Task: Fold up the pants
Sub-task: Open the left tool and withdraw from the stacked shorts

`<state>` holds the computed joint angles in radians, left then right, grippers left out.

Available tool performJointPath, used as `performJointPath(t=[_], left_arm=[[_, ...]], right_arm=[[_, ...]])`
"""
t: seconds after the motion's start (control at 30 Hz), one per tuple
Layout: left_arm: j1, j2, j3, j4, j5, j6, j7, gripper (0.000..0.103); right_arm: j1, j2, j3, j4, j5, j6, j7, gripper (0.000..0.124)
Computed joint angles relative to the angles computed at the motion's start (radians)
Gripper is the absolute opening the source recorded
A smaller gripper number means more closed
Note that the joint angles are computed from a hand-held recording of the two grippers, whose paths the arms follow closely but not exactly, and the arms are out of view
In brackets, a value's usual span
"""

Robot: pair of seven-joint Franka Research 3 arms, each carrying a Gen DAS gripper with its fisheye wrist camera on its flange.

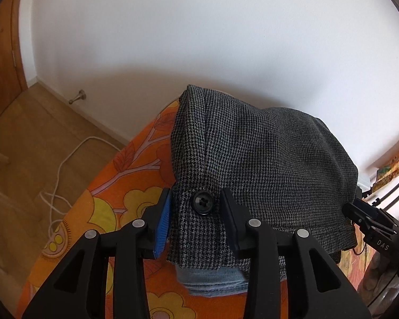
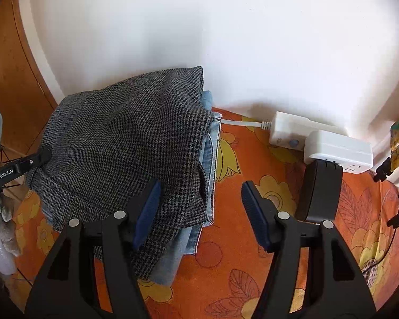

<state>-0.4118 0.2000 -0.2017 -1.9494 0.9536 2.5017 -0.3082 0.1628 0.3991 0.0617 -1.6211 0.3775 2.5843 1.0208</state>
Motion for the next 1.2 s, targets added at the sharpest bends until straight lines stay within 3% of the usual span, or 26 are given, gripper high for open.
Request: performJointPath(t=[0.2, 0.37, 0.5, 0.8, 0.83, 0.9, 1.03, 1.2], left_arm=[[-0.036, -0.007, -0.034, 0.032, -0.061, -0.127, 0.057, 0.035], [-0.063, -0.019, -0.053, 0.033, -0.09, -0.175, 0.077, 0.035], [-0.095, -0.041, -0.071, 0.04, -0.071, -0.214, 0.029, 0.035], [-0.206, -0.042, -0.122, 0.146, 0.029, -0.394, -0.005, 0.036], [-0.222, -0.043, -0.129, 0.159, 0.042, -0.425, -0.011, 0.038], [-0.251, -0.046, -0.142, 0.177, 0.074, -0.47, -0.03, 0.062], [-0.314, -0.032, -0.167, 0.222, 0.132, -0.569, -0.051, 0.066], [-0.381, -0.018, -0.184, 0.244, 0.173, -0.622, -0.133, 0.08]], right_arm=[[0.005, -0.083, -0.019, -0.123, -0.039, 0.035, -0.026, 0.065], [-0.008, -0.194, -0.018, -0.238, -0.01, 0.042, -0.058, 0.065], [-0.026, -0.254, -0.021, -0.272, 0.054, 0.025, -0.118, 0.065], [-0.039, -0.447, -0.061, -0.41, 0.234, -0.007, -0.294, 0.065], [-0.038, -0.477, -0.07, -0.431, 0.255, -0.011, -0.315, 0.065], [-0.035, -0.543, -0.089, -0.479, 0.291, -0.02, -0.361, 0.065], [-0.026, -0.663, -0.138, -0.564, 0.344, -0.038, -0.449, 0.065], [-0.028, -0.789, -0.2, -0.652, 0.387, -0.084, -0.533, 0.071]])
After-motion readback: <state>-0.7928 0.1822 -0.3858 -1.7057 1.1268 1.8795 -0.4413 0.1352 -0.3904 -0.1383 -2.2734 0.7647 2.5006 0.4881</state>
